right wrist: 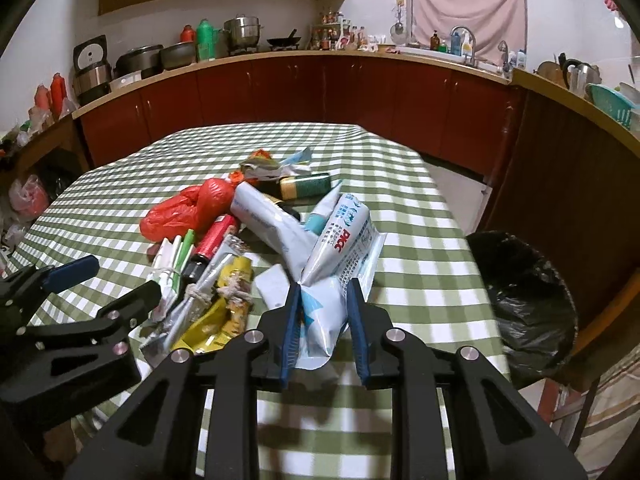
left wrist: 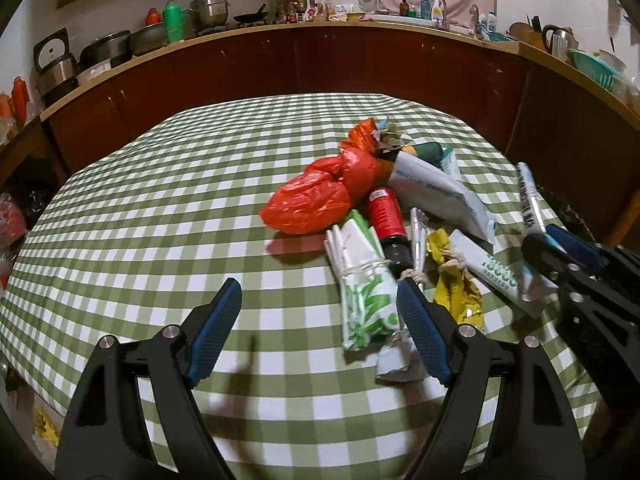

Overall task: Collect trash
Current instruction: 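Grasp the white toothpaste tube with the right gripper while the left gripper grasps the green-white wrapper, then lift the white tube and green-white wrapper and carry both over the black bin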

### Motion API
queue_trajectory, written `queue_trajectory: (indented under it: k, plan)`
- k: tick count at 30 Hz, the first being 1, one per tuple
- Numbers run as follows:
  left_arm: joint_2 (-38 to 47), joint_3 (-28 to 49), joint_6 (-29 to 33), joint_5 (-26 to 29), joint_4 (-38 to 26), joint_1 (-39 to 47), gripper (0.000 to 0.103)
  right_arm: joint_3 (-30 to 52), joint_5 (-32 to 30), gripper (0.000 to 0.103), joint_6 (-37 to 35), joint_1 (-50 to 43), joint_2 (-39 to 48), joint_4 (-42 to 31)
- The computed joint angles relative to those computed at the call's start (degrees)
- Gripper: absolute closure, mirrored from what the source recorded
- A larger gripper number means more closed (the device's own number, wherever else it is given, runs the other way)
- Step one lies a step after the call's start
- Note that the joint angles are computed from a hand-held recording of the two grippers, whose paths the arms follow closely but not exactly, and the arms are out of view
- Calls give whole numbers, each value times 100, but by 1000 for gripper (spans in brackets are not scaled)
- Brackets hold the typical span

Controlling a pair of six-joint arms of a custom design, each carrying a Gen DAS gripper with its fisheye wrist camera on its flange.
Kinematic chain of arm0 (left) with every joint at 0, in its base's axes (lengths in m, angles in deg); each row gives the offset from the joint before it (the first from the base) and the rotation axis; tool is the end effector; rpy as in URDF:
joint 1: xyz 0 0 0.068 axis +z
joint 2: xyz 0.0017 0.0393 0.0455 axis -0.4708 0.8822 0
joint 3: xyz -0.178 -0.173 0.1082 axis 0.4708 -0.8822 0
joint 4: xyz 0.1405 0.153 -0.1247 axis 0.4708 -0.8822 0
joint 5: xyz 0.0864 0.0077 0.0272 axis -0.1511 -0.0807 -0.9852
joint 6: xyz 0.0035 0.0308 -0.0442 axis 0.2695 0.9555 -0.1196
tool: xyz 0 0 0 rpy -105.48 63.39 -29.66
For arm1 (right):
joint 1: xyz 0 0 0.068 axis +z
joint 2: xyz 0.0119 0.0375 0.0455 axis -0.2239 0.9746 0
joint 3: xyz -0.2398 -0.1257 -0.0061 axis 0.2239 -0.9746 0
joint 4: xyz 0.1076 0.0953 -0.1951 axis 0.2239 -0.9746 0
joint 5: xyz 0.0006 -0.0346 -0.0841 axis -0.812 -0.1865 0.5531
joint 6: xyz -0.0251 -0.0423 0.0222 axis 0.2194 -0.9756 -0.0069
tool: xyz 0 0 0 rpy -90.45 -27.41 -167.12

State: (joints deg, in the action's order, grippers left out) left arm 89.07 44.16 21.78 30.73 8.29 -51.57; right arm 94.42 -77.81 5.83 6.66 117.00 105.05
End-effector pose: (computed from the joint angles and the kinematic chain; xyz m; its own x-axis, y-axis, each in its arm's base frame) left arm 0.2327 -0.0911 0.0483 -0.6953 0.0995 -0.7118 0.0893 0.9947 0.0518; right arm 0.2446 0.0794 0.0494 -0.6442 -0.0132 -0.7648 -0.0516 0.9983 0.0261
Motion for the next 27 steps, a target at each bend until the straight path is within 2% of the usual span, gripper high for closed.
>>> queue_trajectory:
  k: [4,11,17,22,27]
  plan:
    - [201,218,-44,-55,-85,-86,25,-226,-115,79,-72,-183,-42,238]
    - [440,297,56,518,-113,199,66,-263,-247,79,-110,-294,4,307]
    - [375,11,190,540,256,266,67,-278,-302,79,-123,-343,11,334]
    - [-42,-401,207,482,443,235,68,-345,-251,79,-225,-370,4,455]
    - [-355,-644,230,198,683,-18,70,-460,-191,79,-293,-489,-42,636]
